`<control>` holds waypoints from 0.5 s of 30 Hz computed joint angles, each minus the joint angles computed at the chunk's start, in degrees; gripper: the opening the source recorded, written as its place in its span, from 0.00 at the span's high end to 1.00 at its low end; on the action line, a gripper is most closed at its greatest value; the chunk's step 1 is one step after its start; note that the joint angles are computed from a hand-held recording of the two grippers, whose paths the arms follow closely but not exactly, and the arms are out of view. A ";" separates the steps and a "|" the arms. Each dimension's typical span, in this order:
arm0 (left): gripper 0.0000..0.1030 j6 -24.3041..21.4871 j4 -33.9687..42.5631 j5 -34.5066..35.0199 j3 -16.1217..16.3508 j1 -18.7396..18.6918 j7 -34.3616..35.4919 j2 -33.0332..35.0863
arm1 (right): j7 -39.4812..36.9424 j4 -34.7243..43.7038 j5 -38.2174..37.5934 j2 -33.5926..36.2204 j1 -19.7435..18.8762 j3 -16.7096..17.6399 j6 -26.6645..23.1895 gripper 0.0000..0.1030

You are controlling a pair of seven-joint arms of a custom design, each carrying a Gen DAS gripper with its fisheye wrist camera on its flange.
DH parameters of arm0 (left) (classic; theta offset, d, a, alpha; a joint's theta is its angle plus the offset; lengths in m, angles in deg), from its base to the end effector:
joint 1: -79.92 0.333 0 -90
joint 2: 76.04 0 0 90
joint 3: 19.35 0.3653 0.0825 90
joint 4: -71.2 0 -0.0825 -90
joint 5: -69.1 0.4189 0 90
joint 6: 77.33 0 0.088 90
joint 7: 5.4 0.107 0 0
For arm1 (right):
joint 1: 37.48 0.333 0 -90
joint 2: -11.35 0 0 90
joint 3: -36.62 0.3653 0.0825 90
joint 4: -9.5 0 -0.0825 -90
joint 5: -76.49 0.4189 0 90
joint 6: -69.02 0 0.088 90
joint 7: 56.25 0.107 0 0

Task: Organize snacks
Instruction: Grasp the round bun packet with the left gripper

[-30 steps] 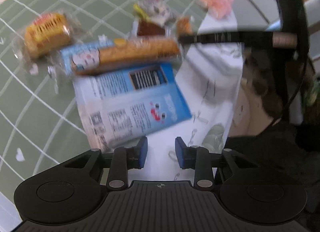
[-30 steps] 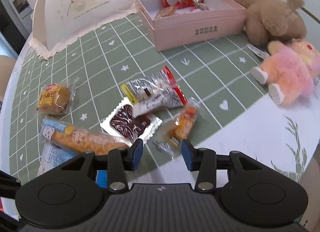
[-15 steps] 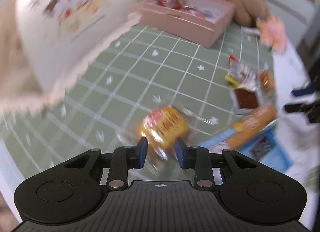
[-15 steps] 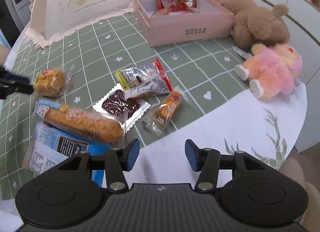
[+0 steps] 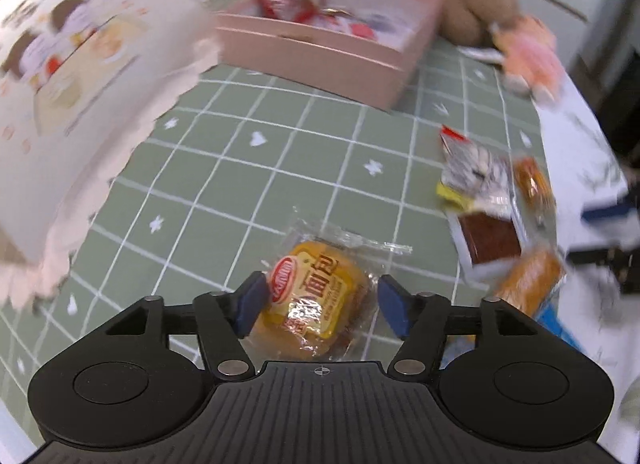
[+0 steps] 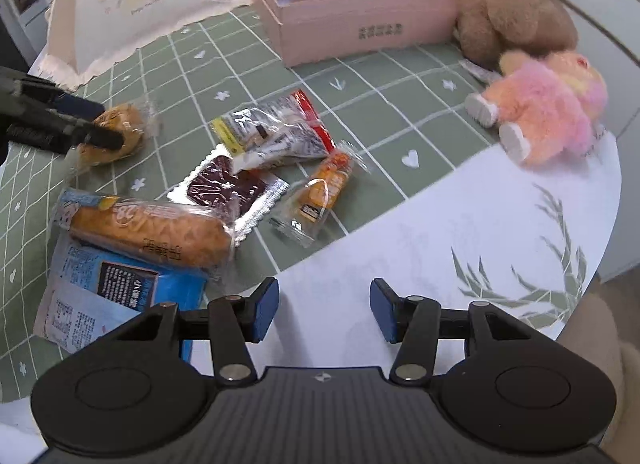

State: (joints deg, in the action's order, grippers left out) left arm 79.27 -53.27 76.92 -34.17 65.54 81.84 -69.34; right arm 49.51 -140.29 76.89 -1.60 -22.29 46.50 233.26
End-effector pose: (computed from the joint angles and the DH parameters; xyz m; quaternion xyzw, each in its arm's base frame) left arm 0.5396 -0.3035 0.4159 -0.4694 0.8542 -0.1817 0.1305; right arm 0.4282 0.2006 0.4023 -0.7403 0.6296 -0.1138 0.2066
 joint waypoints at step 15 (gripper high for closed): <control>0.39 -3.10 2.44 -8.96 -1.25 2.66 -5.93 2.58 | 4.85 -1.79 -7.72 0.84 -3.02 2.77 4.17 0.07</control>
State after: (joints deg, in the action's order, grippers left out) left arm 76.17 -50.83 67.96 -35.42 68.20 75.91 -66.76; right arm 54.35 -142.09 69.16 -0.76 -25.30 49.27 237.43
